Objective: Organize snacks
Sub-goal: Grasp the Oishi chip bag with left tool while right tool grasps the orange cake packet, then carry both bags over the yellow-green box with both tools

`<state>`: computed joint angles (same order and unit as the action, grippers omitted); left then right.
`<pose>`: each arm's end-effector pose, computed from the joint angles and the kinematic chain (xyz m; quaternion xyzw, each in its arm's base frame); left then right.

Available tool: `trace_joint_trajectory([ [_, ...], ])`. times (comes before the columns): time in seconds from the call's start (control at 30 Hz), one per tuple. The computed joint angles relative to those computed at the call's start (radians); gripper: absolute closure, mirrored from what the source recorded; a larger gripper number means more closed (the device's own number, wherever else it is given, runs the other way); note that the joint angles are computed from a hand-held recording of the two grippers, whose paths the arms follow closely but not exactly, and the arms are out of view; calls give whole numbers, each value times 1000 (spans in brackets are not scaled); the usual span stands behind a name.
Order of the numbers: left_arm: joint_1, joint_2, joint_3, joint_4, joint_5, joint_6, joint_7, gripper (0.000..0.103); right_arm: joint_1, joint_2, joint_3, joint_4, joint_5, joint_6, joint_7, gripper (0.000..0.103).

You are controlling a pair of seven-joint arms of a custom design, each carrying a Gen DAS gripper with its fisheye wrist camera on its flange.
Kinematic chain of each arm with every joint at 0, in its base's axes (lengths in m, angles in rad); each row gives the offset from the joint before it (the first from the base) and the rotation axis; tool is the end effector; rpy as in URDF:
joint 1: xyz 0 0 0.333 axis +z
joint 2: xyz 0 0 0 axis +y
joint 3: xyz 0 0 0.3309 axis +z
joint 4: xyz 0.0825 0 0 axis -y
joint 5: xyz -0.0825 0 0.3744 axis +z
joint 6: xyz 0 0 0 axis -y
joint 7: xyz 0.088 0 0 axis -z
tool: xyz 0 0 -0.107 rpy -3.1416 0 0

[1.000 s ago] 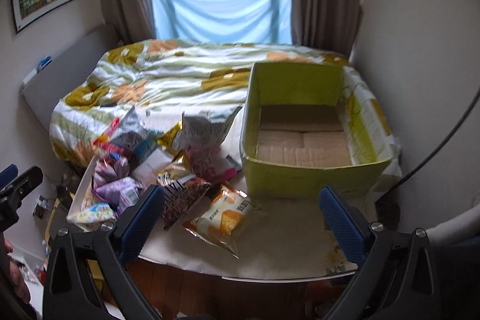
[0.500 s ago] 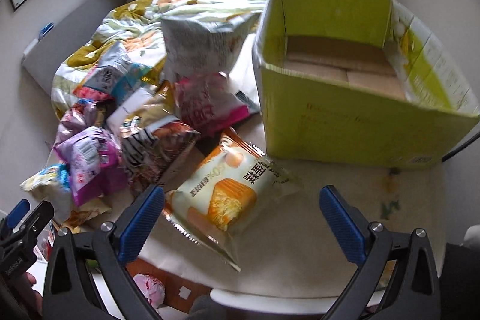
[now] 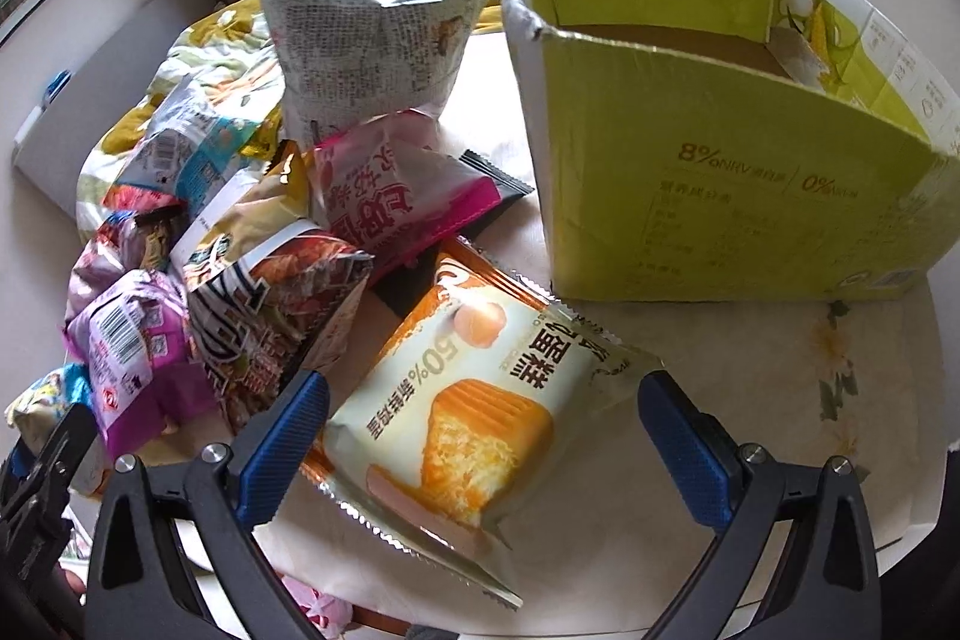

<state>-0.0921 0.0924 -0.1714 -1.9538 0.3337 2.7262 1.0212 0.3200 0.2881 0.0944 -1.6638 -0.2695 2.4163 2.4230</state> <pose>0.5942 -0.1693 0.5282 -0.6743 0.6518 -0.2675 0.2214 0.6239 0.2649 0.5088 -0.5793 0.7761 -0.1311 0.2120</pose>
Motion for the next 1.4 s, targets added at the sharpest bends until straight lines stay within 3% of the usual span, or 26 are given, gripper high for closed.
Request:
trace_joint_trajectory([
  [0.23, 19, 7, -6, 5, -81, 3, 87, 17, 3, 27, -3, 21, 11, -12, 51, 6],
  [0.5, 33, 9, -8, 8, -142, -8, 159, 33, -22, 53, 14, 30, 93, -3, 33, 36],
  [0.6, 35, 5, -6, 7, -150, -10, 174, 36, -14, 51, 4, 32, 69, -16, 42, 40],
  [0.93, 22, -52, 7, -9, -102, -29, 134, 37, -11, -33, 5, -42, 50, -14, 47, 43],
  [1.13, -2, -121, 9, -1, -15, -92, 57, 37, -23, -106, 9, -92, 77, 1, 0, 43],
  [1.4, -58, -128, -24, 137, 80, -151, 6, 37, -40, -239, -13, -146, 64, 45, -91, 43],
])
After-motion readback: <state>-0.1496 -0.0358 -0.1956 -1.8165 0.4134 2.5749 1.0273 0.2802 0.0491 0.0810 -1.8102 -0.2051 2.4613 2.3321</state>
